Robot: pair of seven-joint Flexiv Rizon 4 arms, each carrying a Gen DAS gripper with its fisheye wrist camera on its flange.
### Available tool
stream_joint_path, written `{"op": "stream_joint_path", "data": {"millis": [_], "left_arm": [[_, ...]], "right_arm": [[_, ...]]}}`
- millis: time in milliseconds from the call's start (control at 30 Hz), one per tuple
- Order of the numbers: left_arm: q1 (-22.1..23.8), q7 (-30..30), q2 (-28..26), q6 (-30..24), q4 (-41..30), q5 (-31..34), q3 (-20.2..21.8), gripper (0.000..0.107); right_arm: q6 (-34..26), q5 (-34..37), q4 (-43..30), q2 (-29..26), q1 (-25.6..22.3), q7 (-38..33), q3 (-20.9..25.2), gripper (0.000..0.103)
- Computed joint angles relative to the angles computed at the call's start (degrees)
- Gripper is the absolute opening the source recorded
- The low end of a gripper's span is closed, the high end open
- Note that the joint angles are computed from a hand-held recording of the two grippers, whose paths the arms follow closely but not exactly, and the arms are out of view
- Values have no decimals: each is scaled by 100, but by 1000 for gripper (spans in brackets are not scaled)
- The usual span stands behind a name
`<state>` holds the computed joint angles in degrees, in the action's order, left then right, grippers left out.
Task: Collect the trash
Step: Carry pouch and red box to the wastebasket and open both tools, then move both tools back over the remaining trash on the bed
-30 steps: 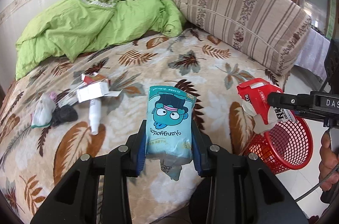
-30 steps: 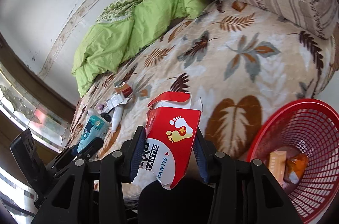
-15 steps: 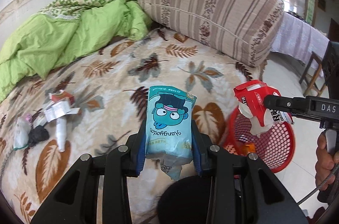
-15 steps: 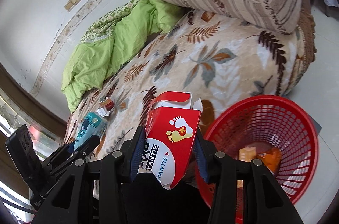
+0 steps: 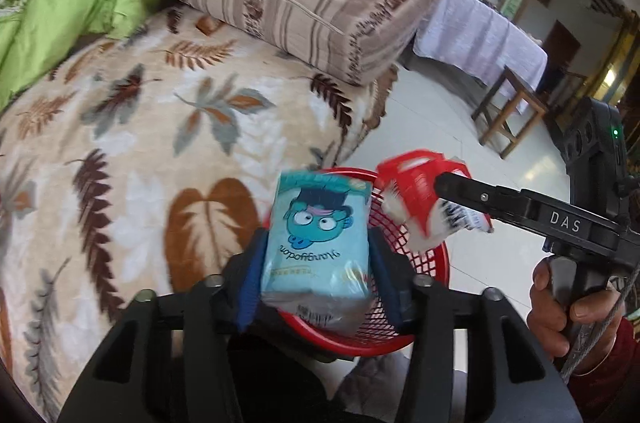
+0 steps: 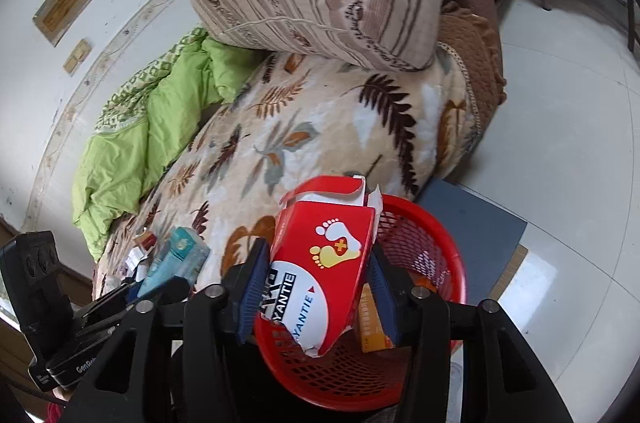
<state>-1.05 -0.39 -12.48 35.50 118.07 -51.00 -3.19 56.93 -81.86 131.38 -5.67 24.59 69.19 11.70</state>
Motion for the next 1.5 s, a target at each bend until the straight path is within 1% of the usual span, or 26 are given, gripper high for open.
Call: {"op": "stream_joint_path", "data": {"millis": [133, 233, 333, 500, 567, 667, 800, 900, 1067, 1167, 1300, 1400, 1500], "left_arm": [[-22, 6, 16, 20, 70, 27, 6, 55], [41, 37, 12, 107, 54, -55, 49, 55], [137, 123, 3, 288, 37, -247, 91, 55], [359, 157, -127, 590, -91, -445, 165, 56], [461, 123, -202, 689, -162, -498, 179, 56], [670, -49, -398, 748, -368, -505, 213, 56], [960, -254, -639, 807, -620, -528, 216, 56], [1172, -393, -830, 918, -809, -561, 213, 56], [1488, -859, -1247, 1168, -1282, -523, 162, 56], [1630, -1169, -1558, 1484, -1627, -468, 83, 56], [1770, -1861, -2083, 1767, -2266, -125, -14, 56], [1800, -2337, -2484, 1924, -2769, 255, -112, 56], [1776, -2790, -2867, 1998, -3253, 688, -187, 56]], "right_arm": [[-118, 331, 48, 53, 23, -177, 48, 58], [-127, 214, 25, 51, 23, -157, 23, 58], [104, -128, -128, -90, -30, -98, -75, 58], [580, -572, -766, -656, -40, -381, -250, 58], [791, -677, -1103, -935, -10, -598, -329, 58], [1033, -647, -1634, -1353, 92, -1104, -436, 58], [1341, -201, -2416, -1963, 331, -2110, -603, 58], [1601, 135, -2898, -2340, 522, -2656, -770, 58], [1677, 1111, -3778, -2998, 801, -4014, -818, 58], [1716, 1625, -4230, -3317, 899, -4657, -810, 58], [1634, 2219, -4752, -3637, 1024, -5437, -806, 58], [1562, 2613, -5031, -3798, 1097, -5951, -807, 58], [1559, 2899, -5158, -3867, 1190, -6249, -895, 58]]}}
